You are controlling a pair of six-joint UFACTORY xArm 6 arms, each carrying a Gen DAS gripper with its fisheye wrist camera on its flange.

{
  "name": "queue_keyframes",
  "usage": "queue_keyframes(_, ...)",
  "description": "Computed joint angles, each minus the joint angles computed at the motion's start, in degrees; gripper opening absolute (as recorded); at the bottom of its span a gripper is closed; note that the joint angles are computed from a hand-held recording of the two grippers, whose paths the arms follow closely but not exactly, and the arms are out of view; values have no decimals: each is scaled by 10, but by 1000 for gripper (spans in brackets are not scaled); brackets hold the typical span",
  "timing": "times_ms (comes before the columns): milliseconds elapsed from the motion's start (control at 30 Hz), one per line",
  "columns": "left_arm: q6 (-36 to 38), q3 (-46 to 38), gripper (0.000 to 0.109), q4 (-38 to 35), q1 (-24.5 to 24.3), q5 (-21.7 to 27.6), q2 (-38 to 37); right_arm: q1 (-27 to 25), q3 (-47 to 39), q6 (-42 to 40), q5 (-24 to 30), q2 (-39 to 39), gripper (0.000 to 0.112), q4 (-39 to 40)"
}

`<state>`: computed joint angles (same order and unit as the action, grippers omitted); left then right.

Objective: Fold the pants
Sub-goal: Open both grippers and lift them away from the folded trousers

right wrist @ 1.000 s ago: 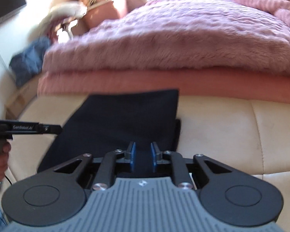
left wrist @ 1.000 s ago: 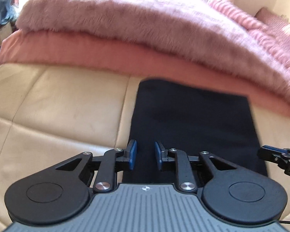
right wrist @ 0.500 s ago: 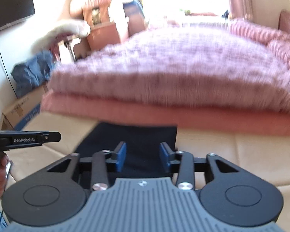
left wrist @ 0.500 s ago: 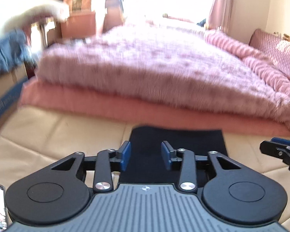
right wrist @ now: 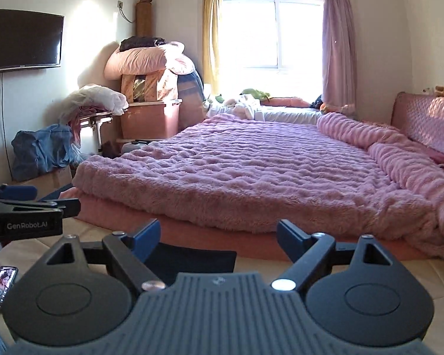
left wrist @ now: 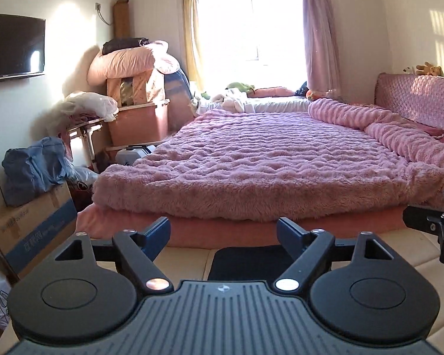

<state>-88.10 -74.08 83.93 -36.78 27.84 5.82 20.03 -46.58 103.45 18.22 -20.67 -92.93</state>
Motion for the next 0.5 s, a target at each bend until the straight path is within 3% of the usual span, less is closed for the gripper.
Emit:
queue_keyframes(100, 0, 24, 95, -11, -5, -2, -15, 26, 32, 3, 41, -31, 82, 24)
queue_keyframes(333, 58, 70, 95, -139, -2, -3, -19, 63, 70, -43, 60, -31, 82, 124)
queue_keyframes(500, 104, 97, 95, -199, -11, 8, -22, 68, 72, -117, 56, -3, 82, 221)
